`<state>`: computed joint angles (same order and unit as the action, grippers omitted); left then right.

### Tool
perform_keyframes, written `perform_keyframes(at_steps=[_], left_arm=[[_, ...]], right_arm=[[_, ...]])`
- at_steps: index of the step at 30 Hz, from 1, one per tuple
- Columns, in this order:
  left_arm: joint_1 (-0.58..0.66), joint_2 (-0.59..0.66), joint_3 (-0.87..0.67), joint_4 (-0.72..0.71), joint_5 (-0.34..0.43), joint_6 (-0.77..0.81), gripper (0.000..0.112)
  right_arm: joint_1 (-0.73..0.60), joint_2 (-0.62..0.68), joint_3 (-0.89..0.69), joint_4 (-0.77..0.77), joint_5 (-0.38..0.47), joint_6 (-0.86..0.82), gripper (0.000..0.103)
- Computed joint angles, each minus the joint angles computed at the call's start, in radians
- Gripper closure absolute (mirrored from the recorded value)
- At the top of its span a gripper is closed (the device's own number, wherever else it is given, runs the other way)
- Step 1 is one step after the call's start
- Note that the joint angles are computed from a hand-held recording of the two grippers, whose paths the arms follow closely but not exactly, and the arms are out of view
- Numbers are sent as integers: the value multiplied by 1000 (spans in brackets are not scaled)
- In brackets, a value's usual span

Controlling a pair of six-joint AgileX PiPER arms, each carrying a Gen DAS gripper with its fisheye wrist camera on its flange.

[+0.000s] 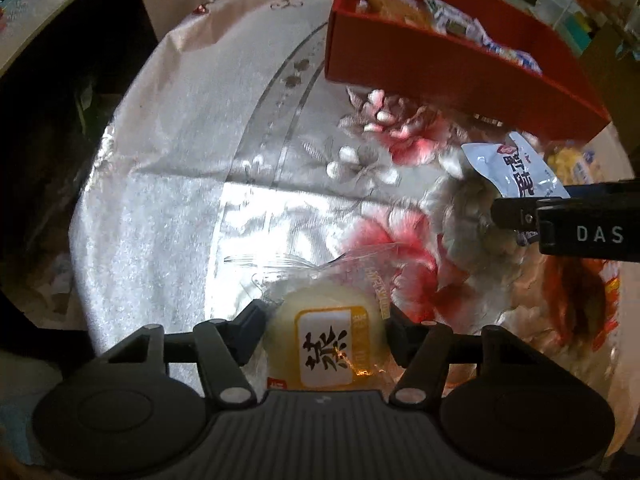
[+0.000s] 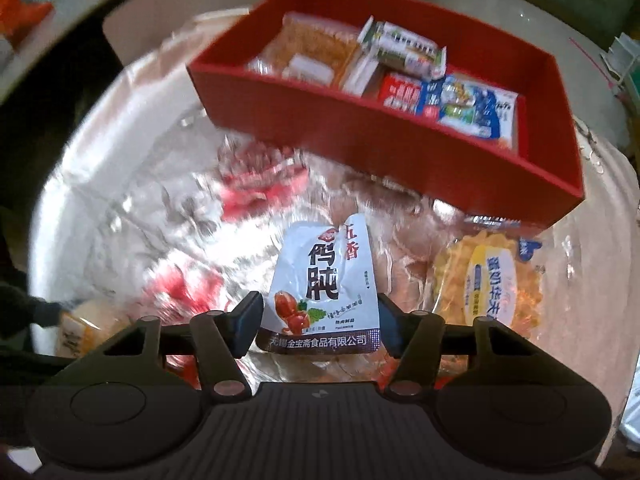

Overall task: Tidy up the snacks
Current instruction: 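Grasp the round bun bag with the left tool while the right tool grasps the white duck-neck bag, then lift both held bags and carry them over the red tray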

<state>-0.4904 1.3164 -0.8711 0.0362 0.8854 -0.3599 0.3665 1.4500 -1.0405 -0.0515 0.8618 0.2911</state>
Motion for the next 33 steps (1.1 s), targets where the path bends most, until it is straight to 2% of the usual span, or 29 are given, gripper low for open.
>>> perform_keyframes(at_steps=[9, 33], left_arm=[[28, 8, -54, -47, -6, 39, 57], [-34, 86, -215, 18, -43, 36, 57]], right_arm=[[-72, -53, -4, 79, -15, -62, 37], [-159, -130, -35, 140, -17, -112, 36]])
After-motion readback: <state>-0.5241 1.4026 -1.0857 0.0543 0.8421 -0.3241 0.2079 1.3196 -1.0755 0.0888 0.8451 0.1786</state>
